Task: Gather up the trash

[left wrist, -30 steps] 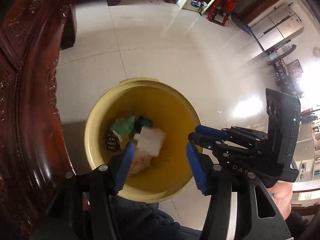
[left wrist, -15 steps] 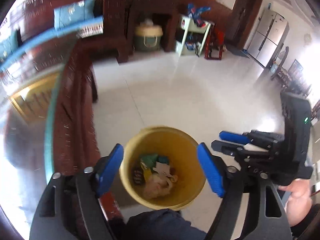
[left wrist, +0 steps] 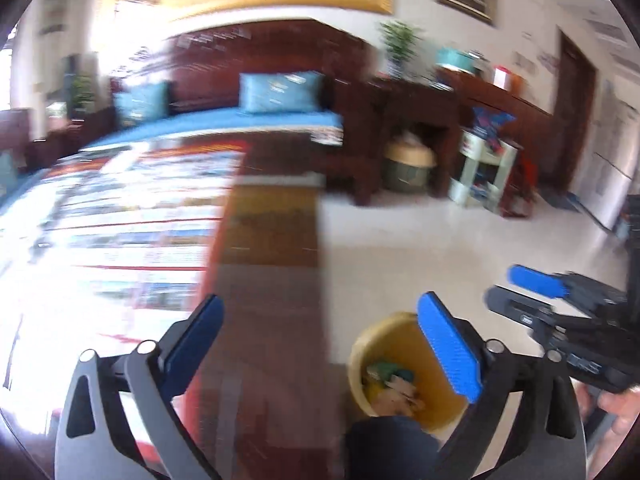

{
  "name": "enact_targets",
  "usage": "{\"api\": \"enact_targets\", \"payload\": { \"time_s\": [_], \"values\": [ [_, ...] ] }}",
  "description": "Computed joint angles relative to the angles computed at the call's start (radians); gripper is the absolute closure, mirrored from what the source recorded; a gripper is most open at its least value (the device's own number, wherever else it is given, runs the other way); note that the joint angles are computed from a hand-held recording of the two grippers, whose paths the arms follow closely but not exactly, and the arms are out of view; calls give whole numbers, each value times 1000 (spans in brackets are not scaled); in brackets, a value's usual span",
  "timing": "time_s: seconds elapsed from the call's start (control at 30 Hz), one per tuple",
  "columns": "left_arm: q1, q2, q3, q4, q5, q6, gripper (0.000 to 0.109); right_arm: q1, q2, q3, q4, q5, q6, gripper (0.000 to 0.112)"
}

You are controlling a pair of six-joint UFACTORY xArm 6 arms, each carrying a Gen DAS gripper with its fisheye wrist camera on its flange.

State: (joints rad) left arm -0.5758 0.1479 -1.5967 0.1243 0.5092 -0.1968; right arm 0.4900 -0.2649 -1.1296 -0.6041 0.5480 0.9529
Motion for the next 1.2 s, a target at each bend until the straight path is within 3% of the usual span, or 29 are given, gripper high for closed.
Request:
{"api": "enact_targets", "payload": {
  "time_s": [0.1,0.23,0.43,0.63,0.77,1.0,1.2],
  "values": [
    [50,-64,76,153,-6,-145,10,47,98,-111,-15,-28,-26,48],
    [120,-153,171,174,-9,-203,10,111,235,-278,-54,-25,-31,36],
    [217,-266,290,234,-21,-296,10,175,395,-481,-10,-11,-108,29],
    [282,-287,328,309,-19,-408,10,211,498,-605,-14,28,-116,22],
    [316,-288,355,305,-45,-440,10,221,562,-669,11,58,-134,22],
    [337,-279,346,440,-10,-557,10,216,637,-747,105,86,-180,22],
    [363,-257,328,363,4,-524,10,224,679,-814,111,113,-217,22]
  ]
}}
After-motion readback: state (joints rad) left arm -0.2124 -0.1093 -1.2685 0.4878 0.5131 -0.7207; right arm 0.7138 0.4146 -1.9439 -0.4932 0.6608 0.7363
